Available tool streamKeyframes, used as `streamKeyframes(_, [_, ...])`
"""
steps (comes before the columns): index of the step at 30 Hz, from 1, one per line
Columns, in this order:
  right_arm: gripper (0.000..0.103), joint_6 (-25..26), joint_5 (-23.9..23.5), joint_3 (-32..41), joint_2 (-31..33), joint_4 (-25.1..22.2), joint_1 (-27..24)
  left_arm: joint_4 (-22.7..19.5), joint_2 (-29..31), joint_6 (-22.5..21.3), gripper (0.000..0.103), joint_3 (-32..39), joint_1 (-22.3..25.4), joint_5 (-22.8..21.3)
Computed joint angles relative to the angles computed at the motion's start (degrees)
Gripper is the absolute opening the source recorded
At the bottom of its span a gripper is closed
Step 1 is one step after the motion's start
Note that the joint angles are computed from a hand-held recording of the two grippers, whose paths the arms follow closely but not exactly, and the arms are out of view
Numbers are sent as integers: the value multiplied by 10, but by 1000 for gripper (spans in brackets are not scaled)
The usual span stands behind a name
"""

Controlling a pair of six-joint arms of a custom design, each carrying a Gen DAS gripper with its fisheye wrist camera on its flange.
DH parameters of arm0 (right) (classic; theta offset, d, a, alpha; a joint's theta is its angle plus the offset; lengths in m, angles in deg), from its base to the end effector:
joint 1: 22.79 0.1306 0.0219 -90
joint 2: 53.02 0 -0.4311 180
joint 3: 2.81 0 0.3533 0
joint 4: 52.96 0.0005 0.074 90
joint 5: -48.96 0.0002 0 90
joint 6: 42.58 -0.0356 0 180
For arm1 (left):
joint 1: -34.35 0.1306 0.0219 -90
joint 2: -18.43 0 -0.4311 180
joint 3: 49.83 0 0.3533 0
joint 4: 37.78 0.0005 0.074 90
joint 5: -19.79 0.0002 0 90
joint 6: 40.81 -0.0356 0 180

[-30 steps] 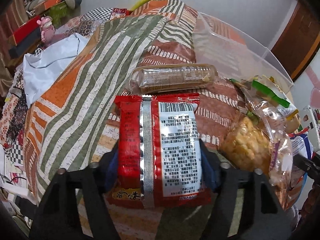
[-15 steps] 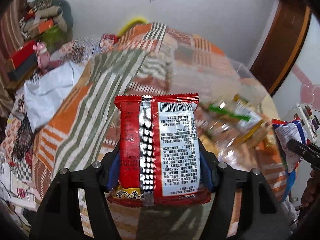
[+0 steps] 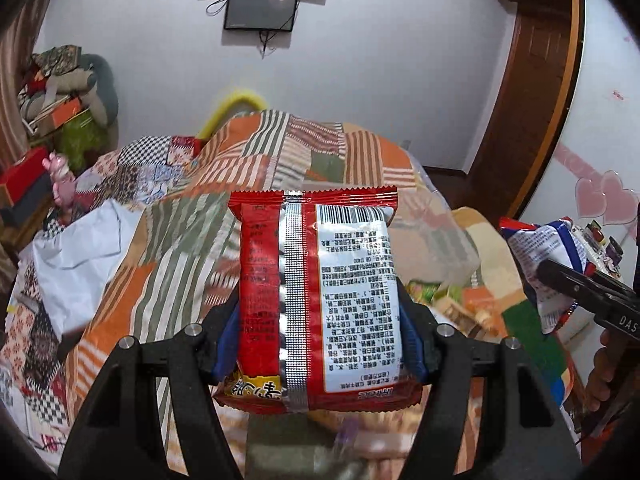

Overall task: Organize snacks
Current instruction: 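Carry both packets into the clear box and open both tools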

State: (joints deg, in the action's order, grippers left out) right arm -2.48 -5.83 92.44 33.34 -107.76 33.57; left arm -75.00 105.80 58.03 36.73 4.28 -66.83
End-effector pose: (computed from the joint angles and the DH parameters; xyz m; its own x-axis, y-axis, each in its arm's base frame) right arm 0.2475 0.3340 0.5412 -0.6066 0.2165 -0.7649 0.0094 0.9641 0.2655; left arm 0.3808 -0.2235 0.4886 -0.6099 0.1758 -0.7727 0.4520 0.8781 -0.1569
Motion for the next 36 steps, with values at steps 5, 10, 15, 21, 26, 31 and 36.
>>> streamKeyframes(5, [49, 21, -3, 6, 8, 19, -22, -6, 33, -3, 65, 44, -6, -3])
streamKeyframes(10, [49, 35, -13, 10, 19, 37, -44, -9, 63, -4, 65, 72, -8, -5])
streamKeyframes(15, [49, 45, -29, 15, 33, 44, -67, -21, 100, -8, 65, 109, -6, -5])
streamKeyframes(21, [49, 51, -59, 25, 52, 43, -94, -44, 149, -6, 65, 150, -4, 1])
streamKeyframes(26, [49, 56, -82, 32, 69, 42, -115, -64, 190, -5, 65, 186, 0, 12])
streamKeyframes(31, [49, 55, -104, 40, 86, 30, -132, -83, 224, -8, 65, 218, 2, 11])
streamKeyframes(36, [49, 53, -132, 42, 101, 17, -145, -106, 253, -16, 65, 247, -1, 10])
